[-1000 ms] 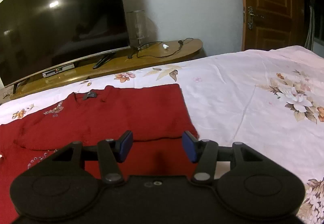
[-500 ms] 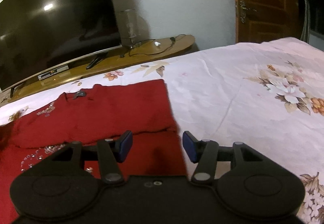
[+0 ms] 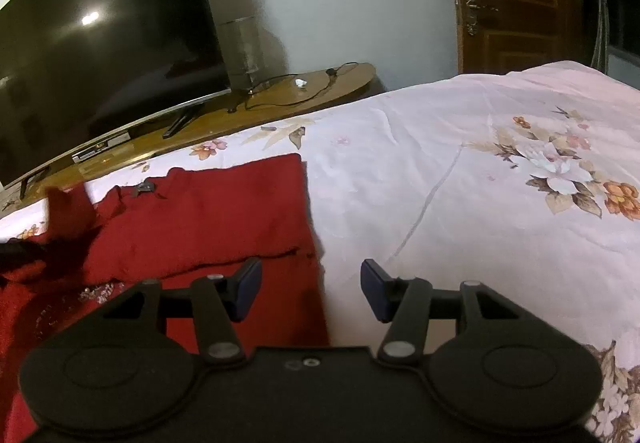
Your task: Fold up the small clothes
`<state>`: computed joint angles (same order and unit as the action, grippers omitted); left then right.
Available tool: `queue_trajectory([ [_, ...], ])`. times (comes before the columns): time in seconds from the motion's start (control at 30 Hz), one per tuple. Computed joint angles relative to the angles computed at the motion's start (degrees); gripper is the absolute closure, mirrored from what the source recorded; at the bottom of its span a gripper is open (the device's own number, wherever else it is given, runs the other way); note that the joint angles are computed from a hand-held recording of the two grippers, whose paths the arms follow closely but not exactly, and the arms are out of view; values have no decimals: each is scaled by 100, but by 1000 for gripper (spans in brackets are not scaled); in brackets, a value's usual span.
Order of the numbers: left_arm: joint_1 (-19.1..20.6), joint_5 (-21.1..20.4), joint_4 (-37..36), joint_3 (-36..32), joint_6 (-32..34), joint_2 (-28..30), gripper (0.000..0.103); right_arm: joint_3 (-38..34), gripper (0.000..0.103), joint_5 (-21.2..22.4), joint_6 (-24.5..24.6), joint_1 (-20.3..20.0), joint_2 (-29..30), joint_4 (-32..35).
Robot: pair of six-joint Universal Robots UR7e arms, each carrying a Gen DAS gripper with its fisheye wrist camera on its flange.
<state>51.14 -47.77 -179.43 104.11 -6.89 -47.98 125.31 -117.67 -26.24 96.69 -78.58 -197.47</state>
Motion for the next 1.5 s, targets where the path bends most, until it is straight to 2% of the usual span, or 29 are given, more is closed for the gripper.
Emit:
queue_trajectory([
  [0.03, -91, 145, 23, 31, 42, 26, 98, -29, 48, 26, 24, 5, 2, 68],
  [0.1, -198, 284, -205, 100, 266, 90, 81, -67, 45, 91, 62, 17, 4, 174],
  [0.13, -225, 167, -189, 110, 255, 44, 55, -78, 42, 150, 82, 26, 6, 213],
  [0.17, -278, 144, -274, 196, 225, -29, 32, -87, 40, 203, 111, 35, 6, 251],
  [0.2, -362, 280, -520, 311, 312, -67, 29, -98, 40, 264, 163, 48, 11, 294],
  [0.27, -505, 585, -824, 555, 416, -217, 29, -152, 40, 429, 347, 66, 32, 449],
  [0.37, -646, 940, -993, 1115, -78, -686, 30, -275, 40, 871, 843, 45, 73, 800],
  [0.47, -697, 1578, -865, 1650, -669, -1156, 30, -470, 47, 1518, 1591, -48, 206, 1277],
  [0.53, -577, 1820, -613, 1841, -1102, -1399, 30, -621, 50, 1901, 2032, -125, 358, 1558],
  [0.6, -479, 1981, -311, 2002, -1512, -1629, 30, -769, 52, 2154, 2244, -168, 611, 1615],
  [0.7, -265, 1822, -136, 2106, -1685, -1807, 30, -1050, 52, 2254, 2477, -164, 989, 1738],
  [0.83, -197, 1752, -416, 2106, -1281, -1708, 30, -1309, 55, 2314, 2864, -156, 1293, 2041],
  [1.0, -243, 1808, -501, 2171, -1076, -1697, 30, -1340, 58, 2484, 3015, -152, 1464, 2089],
  [1.1, -273, 1829, -536, 2225, -994, -1723, 30, -1354, 58, 2693, 3305, -182, 1487, 2122],
  [1.2, -224, 1844, -682, 2087, -754, -1543, 30, -1269, 58, 2878, 3430, -195, 1438, 2102],
  [1.3, -234, 1917, -667, 2026, -724, -1472, 30, -1287, 58, 2802, 3470, -162, 1493, 2134],
  [1.43, -237, 1903, -810, 2081, -781, -1494, 30, -1429, 61, 2584, 3421, -88, 1714, 1770],
  [1.5, -235, 1893, -759, 2073, -741, -1495, 30, -1529, 73, 2405, 3267, -52, 1809, 1781],
])
